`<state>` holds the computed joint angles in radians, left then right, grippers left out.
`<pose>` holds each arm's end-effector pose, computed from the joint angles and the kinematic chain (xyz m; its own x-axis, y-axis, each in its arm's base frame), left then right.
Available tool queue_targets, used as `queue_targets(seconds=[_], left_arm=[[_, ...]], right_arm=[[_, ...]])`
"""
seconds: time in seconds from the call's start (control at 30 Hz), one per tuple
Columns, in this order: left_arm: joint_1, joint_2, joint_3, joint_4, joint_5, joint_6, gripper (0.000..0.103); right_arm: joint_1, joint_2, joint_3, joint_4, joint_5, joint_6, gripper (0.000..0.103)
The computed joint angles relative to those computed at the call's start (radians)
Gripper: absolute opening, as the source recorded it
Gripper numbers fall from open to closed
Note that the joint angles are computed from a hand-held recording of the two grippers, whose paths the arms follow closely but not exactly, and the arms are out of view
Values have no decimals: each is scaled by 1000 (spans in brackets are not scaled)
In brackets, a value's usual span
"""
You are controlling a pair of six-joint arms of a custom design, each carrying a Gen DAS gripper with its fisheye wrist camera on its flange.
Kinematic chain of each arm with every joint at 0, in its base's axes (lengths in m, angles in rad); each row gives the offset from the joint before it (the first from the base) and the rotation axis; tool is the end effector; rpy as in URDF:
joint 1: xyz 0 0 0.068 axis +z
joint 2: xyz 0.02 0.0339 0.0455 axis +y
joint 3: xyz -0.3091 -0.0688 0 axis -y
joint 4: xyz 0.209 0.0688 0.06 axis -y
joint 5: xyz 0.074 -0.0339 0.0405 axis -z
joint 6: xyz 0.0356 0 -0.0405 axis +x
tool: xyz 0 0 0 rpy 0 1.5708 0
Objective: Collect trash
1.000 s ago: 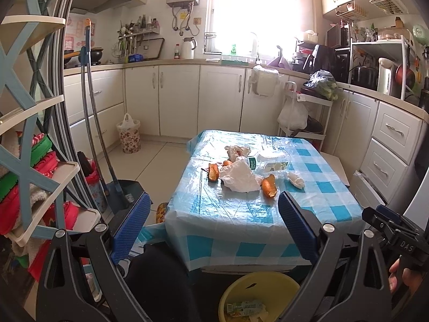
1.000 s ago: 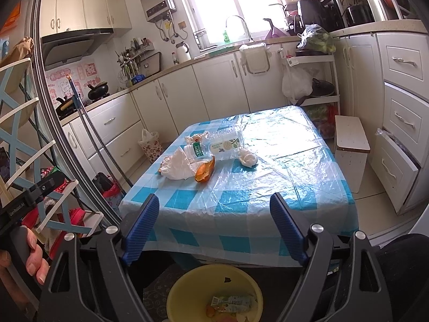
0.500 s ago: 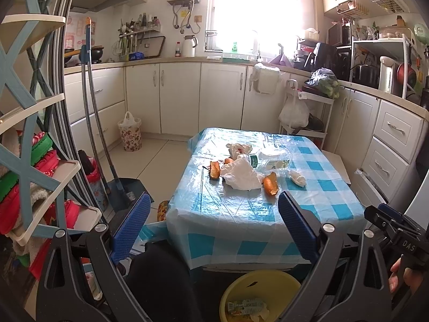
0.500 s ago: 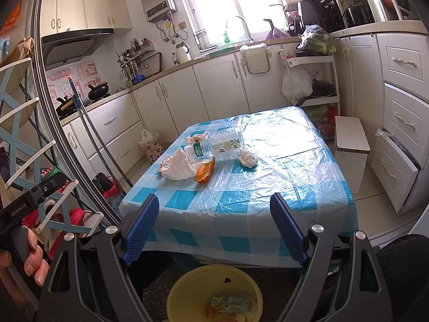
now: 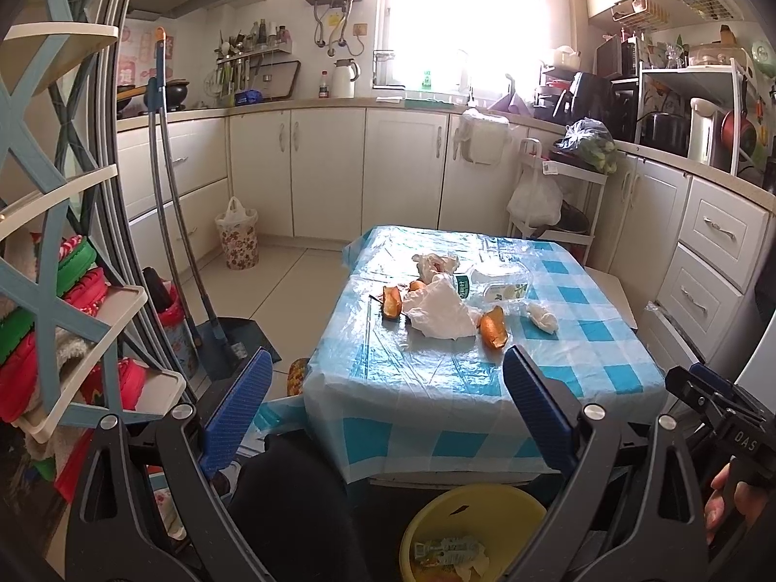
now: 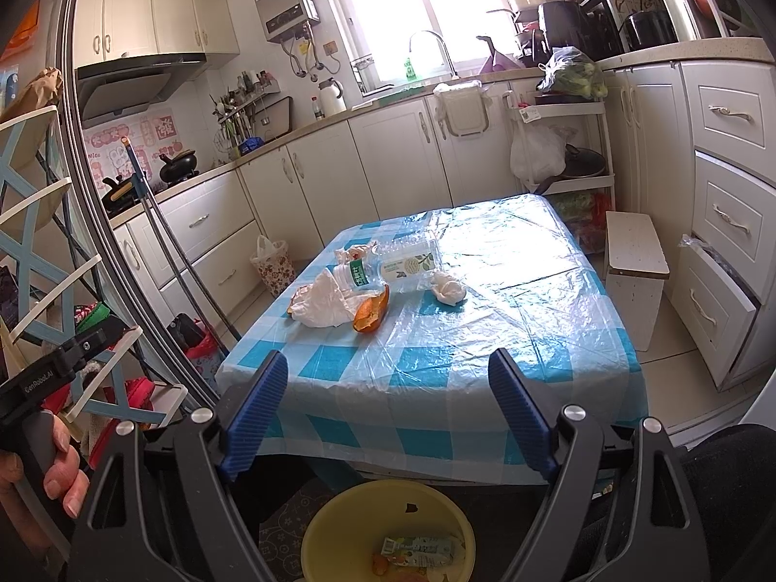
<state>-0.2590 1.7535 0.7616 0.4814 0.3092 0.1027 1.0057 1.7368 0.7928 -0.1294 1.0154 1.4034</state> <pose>0.3209 -0.0962 0.2226 -0.4185 0.2119 -0.8831 0.5464 0.8355 -0.0585 0.1790 0.2258 0.2027 -0.3034 0.4924 -0.8158 0.4260 0.8359 0.3461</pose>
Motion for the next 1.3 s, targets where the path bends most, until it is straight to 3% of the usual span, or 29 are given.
queue_targets(seconds=[1.3], left_arm=[[10, 7, 7, -25, 5, 12, 93]], right_arm=[[-1, -6, 1, -2, 6, -10, 81]])
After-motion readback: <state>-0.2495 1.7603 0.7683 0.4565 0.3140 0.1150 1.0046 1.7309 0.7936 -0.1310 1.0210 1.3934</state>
